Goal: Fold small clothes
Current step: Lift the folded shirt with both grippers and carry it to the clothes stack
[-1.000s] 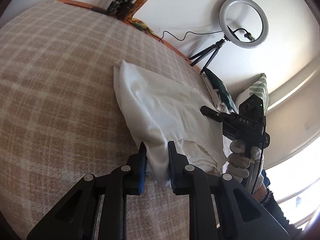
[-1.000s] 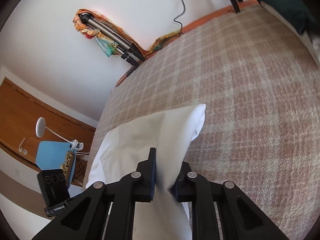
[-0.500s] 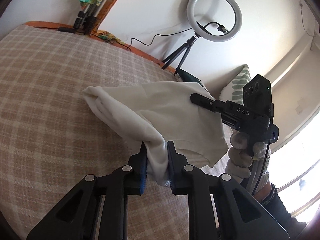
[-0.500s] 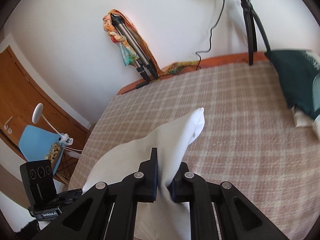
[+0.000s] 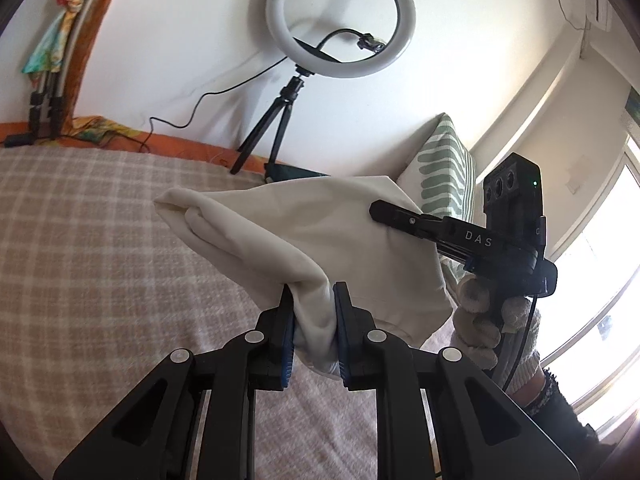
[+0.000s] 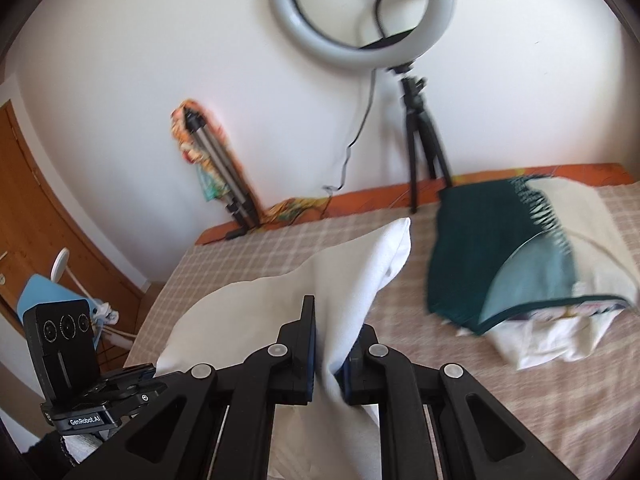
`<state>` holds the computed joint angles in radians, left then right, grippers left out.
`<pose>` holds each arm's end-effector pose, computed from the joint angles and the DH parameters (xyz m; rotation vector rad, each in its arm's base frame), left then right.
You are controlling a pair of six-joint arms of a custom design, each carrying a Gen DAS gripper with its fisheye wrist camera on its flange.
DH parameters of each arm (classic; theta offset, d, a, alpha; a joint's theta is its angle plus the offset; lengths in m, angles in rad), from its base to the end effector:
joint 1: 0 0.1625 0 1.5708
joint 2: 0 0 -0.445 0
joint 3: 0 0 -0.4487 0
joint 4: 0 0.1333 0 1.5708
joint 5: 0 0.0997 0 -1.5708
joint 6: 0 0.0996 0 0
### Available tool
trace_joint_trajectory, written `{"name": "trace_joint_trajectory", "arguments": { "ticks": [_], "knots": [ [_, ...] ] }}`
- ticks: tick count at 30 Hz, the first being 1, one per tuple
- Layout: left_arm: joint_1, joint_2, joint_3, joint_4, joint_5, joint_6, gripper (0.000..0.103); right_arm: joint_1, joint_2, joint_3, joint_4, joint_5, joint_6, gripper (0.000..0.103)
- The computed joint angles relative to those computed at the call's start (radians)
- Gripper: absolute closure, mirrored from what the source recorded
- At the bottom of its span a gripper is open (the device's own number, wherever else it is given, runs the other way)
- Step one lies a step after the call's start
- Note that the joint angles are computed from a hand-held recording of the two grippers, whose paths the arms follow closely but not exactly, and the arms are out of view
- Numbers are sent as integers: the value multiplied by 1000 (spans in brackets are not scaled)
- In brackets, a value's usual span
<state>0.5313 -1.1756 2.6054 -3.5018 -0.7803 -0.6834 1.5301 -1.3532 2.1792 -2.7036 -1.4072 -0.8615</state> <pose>-0.2031 -0.3561 0.1154 0.1938 2.6996 -1.3007 0.1280 -0.5306 0.2035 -1.2655 2.8105 -0.5390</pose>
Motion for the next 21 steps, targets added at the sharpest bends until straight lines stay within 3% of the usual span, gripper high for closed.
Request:
{"name": "trace_joint_trajectory", "arguments": {
  "ticks": [8, 21],
  "knots": [
    [101, 157, -229, -23, -71, 202, 88, -23, 34, -139, -14, 7, 4, 96],
    [212, 352, -501, -8, -86, 419, 88, -31, 156, -348, -71, -14, -11, 96]
  ]
}}
